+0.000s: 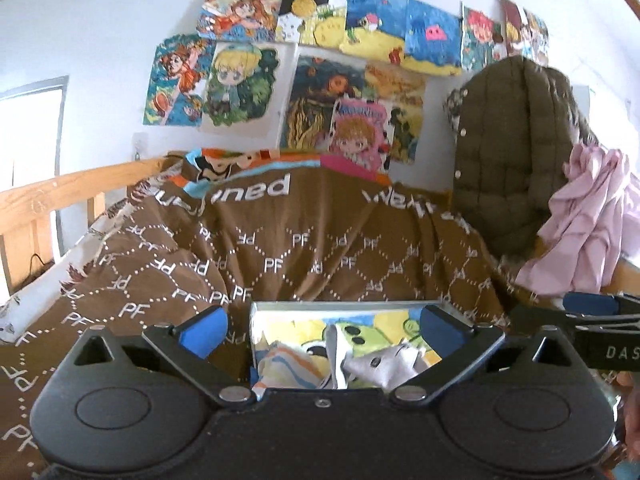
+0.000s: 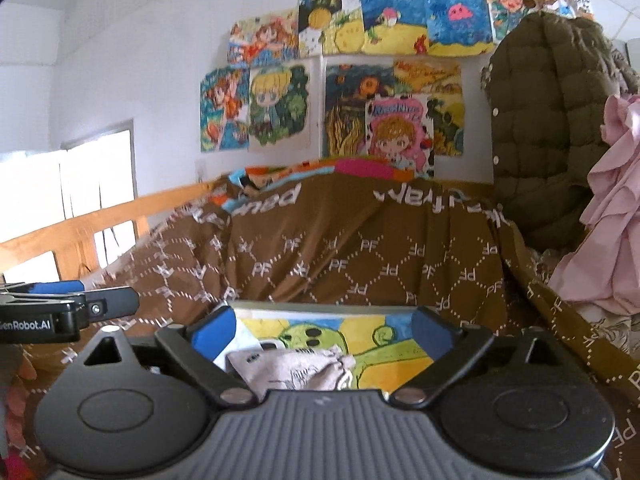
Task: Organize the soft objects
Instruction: 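Lift both tools up away from the tray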
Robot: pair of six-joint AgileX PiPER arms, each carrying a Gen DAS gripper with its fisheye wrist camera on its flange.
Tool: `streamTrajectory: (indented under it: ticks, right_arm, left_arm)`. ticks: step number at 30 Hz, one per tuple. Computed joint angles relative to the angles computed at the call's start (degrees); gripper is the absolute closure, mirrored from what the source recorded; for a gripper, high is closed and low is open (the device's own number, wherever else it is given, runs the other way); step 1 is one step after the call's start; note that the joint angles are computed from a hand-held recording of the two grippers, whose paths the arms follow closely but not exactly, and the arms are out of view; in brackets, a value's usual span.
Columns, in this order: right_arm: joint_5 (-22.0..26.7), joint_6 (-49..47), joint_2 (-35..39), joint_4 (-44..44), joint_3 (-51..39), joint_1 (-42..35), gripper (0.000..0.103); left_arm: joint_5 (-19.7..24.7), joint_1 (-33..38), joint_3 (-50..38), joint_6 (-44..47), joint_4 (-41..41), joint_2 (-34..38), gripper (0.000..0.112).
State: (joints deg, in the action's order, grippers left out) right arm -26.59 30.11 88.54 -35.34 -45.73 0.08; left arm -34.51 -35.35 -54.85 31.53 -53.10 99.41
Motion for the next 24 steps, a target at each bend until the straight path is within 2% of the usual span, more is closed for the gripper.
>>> streamTrajectory:
  ticks: [5,10,20,24]
  right_arm:
    - [-3.44,2.95,-4.77,-2.13,4.23,-2.26,0.001]
    - [-4.97,0.82,-9.37,-0.91,8.78,-3.37,0.001]
    - [-7.52,8.06,-19.09,-8.0,16.57,-7.77,0.0]
    - [-8.22,11.34,-22.78,-11.69,19.04,-9.85,0.0]
  left_arm:
    - [-4.85,-3.69,3.03,3.64,-4.05,-3.61,0.01]
    - [-8.74,-7.43,5.96,5.24,-6.44,-6.5,0.01]
    - [-15.41,-16.56,10.91,9.87,-11.87,-11.38,0.01]
    - [-16.71,-19.97,12.57,11.09,-14.12,-12.83,0.01]
